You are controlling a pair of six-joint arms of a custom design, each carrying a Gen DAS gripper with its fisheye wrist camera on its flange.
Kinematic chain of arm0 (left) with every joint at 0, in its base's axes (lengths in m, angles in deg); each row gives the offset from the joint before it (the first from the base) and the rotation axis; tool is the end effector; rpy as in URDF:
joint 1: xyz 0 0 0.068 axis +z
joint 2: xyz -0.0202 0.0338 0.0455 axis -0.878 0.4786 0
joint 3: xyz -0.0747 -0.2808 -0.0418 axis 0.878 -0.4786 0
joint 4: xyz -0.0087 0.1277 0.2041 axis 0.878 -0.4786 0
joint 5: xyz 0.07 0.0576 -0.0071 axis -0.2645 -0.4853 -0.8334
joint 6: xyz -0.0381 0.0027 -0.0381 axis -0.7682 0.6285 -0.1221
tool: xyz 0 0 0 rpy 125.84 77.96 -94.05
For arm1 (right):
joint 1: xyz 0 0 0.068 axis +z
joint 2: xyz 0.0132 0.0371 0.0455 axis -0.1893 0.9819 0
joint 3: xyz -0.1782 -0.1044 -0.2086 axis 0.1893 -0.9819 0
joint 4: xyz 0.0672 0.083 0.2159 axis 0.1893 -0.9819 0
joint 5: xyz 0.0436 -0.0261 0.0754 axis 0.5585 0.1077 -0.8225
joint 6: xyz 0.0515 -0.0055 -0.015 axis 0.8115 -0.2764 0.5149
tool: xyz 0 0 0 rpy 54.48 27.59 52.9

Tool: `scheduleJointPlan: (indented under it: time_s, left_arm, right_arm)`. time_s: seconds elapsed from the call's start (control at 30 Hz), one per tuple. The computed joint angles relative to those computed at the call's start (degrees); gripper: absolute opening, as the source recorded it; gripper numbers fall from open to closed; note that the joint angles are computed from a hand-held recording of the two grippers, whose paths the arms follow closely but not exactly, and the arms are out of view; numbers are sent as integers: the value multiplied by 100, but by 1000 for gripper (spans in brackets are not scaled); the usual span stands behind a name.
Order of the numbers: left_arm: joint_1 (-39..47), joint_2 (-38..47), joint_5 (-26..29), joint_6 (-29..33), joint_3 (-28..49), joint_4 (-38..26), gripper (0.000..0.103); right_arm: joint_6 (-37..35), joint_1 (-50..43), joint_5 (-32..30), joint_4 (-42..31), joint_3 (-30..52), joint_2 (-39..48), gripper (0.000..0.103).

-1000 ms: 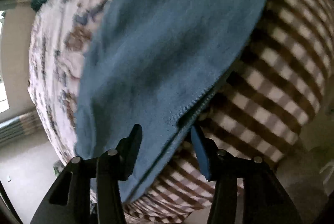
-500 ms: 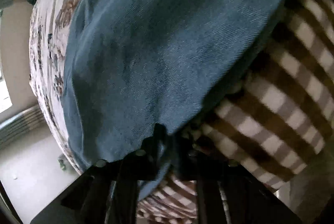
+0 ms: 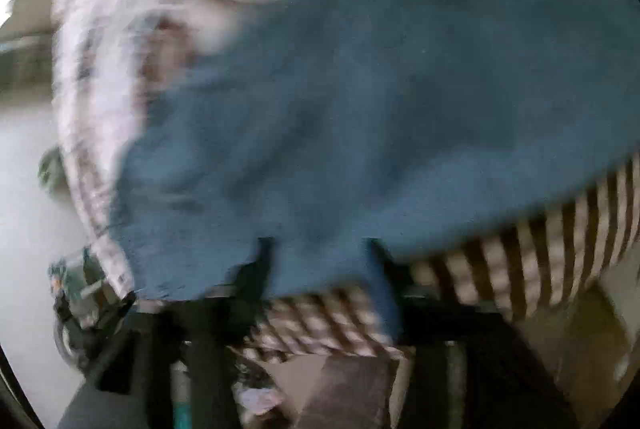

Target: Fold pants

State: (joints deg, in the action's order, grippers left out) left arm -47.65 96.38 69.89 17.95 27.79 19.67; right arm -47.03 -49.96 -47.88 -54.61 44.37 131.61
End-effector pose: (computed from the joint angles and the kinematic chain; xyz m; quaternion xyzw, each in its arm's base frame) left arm 0.2453 0.0647 0.2643 -0.1676 0.9816 0.0687 0.0605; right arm 0.1495 -0.1035 0.2243 -0.3031 -0.9213 -0.2362 0.0604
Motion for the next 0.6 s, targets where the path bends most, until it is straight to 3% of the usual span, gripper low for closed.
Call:
scheduleJointPlan:
  time_s: [0.03, 0.07, 0.2, 0.37, 0.43, 0.5, 0.6]
  left_arm:
    - [-381, -46, -221, -37, 62, 18, 87]
    - [-801, -26, -406, -132, 136, 113, 94]
    - [-1684, 664, -498, -518, 636, 454, 94]
    - [-1998, 1676, -526, -455, 1156, 801, 94]
    - [-2022, 1879, -566, -377, 1188, 875, 94]
    - [-1969, 1946, -542, -304, 1128, 919, 94]
    - [-1826, 1923, -387, -371, 891, 982, 94]
  right_arm:
    - [95, 382, -272, -87, 407, 185, 68]
    - [100, 790, -475, -117, 805, 459, 68]
    - [202, 2338, -1074, 430, 2227, 2165, 68]
    - [-287, 3250, -823, 244, 3888, 4243, 68]
    - [-582, 3402, -696, -20, 4171, 4658, 62]
    - [-929, 3407, -818, -254, 4166, 4726, 45]
    - [-1871, 3226, -927, -875, 4012, 4713, 43]
